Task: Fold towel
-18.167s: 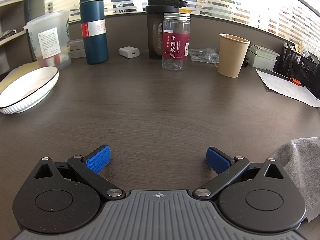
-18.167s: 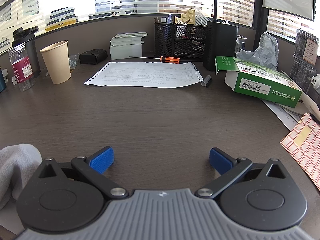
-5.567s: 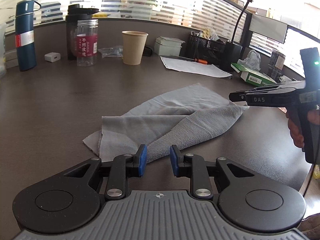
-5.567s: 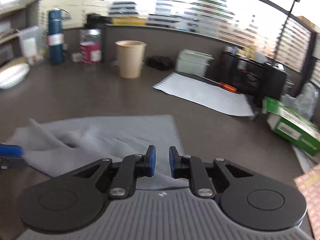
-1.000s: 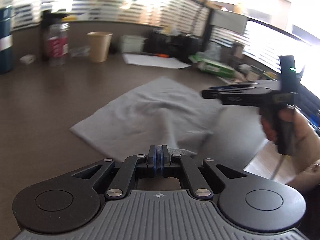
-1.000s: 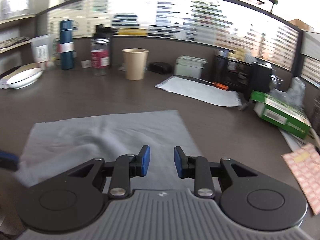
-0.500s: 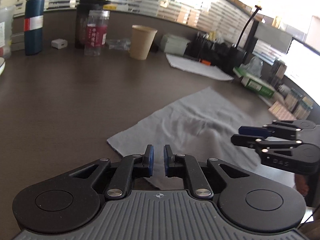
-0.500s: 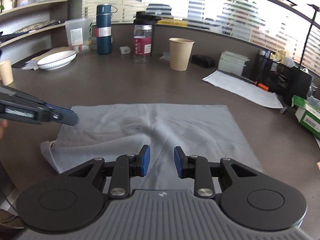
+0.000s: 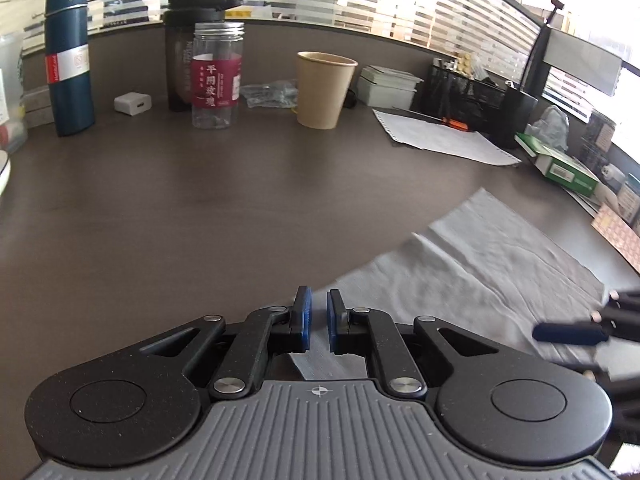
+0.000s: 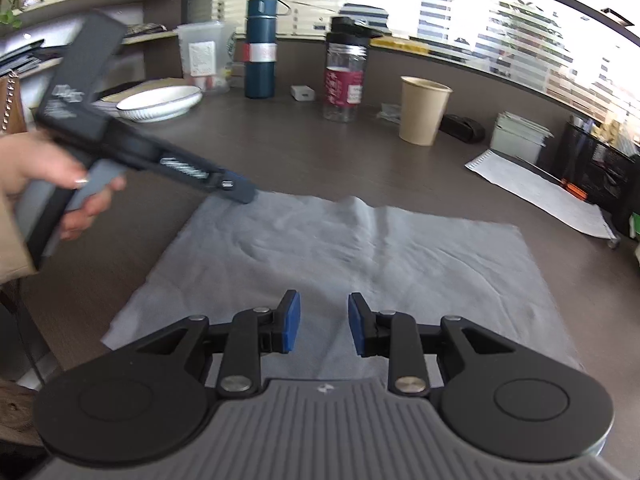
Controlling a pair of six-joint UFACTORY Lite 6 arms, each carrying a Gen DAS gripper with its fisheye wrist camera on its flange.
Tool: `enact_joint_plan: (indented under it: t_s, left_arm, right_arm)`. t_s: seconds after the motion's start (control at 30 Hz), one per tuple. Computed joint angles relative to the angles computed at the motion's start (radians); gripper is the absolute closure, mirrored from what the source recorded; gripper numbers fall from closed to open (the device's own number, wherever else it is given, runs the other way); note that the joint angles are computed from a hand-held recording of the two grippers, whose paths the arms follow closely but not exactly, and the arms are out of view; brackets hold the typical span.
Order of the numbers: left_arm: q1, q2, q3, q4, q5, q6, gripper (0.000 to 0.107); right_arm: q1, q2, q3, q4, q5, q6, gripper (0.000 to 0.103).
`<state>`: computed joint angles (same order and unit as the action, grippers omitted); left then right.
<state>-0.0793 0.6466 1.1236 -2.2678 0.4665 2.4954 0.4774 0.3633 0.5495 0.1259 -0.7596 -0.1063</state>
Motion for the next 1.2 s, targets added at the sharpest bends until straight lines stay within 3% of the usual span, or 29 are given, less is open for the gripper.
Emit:
enact_joint_plan:
  t_s: [0.1, 0.23, 0.4, 0.57, 0.83, 1.0, 1.2]
  left_arm:
    - [0.003, 0.025, 0.044, -0.013, -0.023, 0.002, 0.093]
    - [0.016, -0.023, -0.023, -0.085, 0.021, 0.062, 0.093]
    - [0.04, -0.183, -0.25, -0.026, 0.181, 0.045, 0.086]
    - [-0.009, -0.21, -0.312, -0.025, 0.148, 0.044, 0.083]
    - [-0.022, -0.107, -0.193, -0.034, 0.096, 0.011, 0.084]
    - [-0.028, -0.028, -0.042, 0.013, 0.015, -0.018, 0.086]
    - [-0.004, 0.066, 0.108, 0.152, 0.004, -0.131, 0.086]
  right_arm:
    - [0.021, 0.031, 0.038, 0.0, 0.016, -0.007, 0.073]
    - [0.031, 0.066, 0.104, 0.017, 0.048, -0.022, 0.073]
    - [-0.01, 0.079, 0.15, 0.006, 0.05, -0.036, 0.073]
    - [-0.15, 0.184, 0.32, 0.117, 0.137, -0.119, 0.073]
    - [-0.308, 0.26, 0.466, -0.047, 0.26, 0.033, 0.072]
    - [-0.335, 0.233, 0.411, -0.007, 0.226, 0.045, 0.071]
    - [-0.355, 0.187, 0.315, 0.006, 0.165, 0.062, 0.07]
